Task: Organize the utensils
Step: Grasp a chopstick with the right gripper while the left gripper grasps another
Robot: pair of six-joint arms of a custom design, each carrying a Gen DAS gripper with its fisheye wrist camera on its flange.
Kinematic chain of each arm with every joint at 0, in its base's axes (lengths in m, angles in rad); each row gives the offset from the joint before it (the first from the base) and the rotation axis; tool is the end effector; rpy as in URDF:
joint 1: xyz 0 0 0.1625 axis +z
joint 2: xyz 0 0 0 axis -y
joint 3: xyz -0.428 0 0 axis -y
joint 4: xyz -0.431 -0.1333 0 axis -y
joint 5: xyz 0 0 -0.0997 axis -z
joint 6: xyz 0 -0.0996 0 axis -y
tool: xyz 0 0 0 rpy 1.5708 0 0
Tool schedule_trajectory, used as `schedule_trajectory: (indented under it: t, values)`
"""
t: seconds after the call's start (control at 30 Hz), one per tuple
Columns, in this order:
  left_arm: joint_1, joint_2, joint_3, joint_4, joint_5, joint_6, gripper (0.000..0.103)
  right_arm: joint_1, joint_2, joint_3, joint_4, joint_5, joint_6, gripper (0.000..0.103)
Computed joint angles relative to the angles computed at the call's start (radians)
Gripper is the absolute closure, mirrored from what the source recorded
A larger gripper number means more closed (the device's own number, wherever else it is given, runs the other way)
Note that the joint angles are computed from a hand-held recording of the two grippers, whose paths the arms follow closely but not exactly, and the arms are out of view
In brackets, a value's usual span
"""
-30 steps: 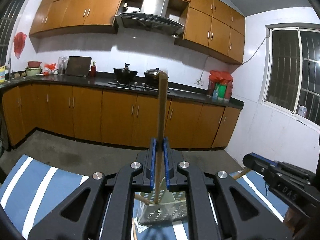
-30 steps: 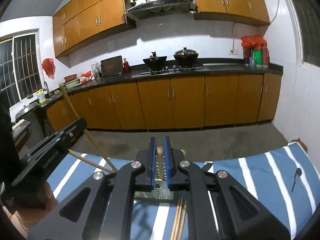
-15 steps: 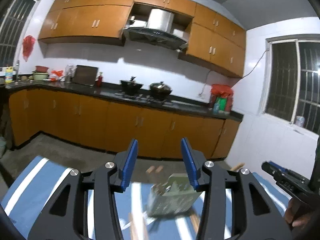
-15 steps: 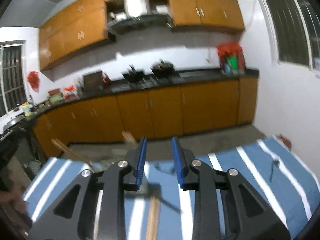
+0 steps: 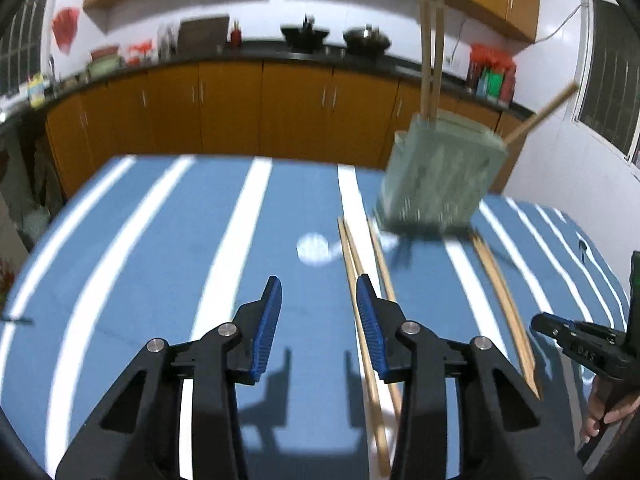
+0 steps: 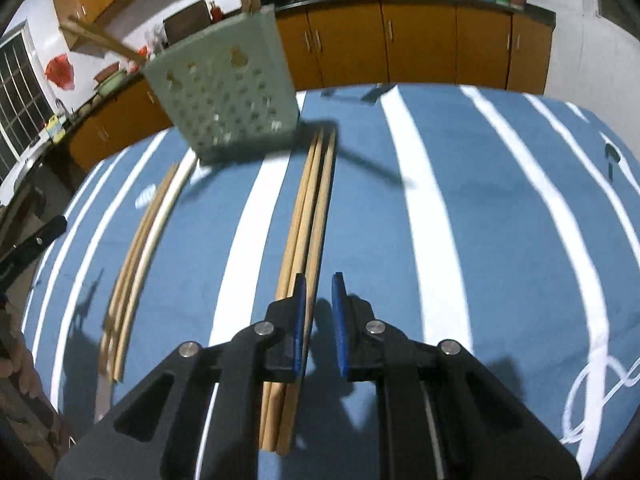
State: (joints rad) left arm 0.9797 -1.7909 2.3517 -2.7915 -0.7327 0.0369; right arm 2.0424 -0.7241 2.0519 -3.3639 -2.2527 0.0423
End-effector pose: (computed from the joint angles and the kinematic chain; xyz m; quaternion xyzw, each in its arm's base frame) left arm -0.0458 -0.4403 0.3594 0.1415 0.8627 -0.3900 0.2893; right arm 0.3118 -0.4562 0.0033 0.1200 -0.9124 0.2928 0.2595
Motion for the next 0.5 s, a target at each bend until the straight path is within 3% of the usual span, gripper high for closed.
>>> schedule_trajectory:
  t: [0.23, 0.3, 0.5]
  values:
    - [0.03, -0.004, 0.018, 0.075, -0.059, -0.052, 0.067, 0.005, 0.01, -0.018, 0.04, -0.001, 0.004, 0.089]
    - [0.037, -0.001, 0.018, 0.09, -0.076, -0.059, 0.068, 0.008, 0.025, -0.032, 0.043, -0.031, -0.006, 0.094]
    - [0.052, 0.003, 0.017, 0.141, -0.109, -0.083, 0.073, 0.003, 0.032, -0.038, 0.009, -0.121, 0.005, 0.095]
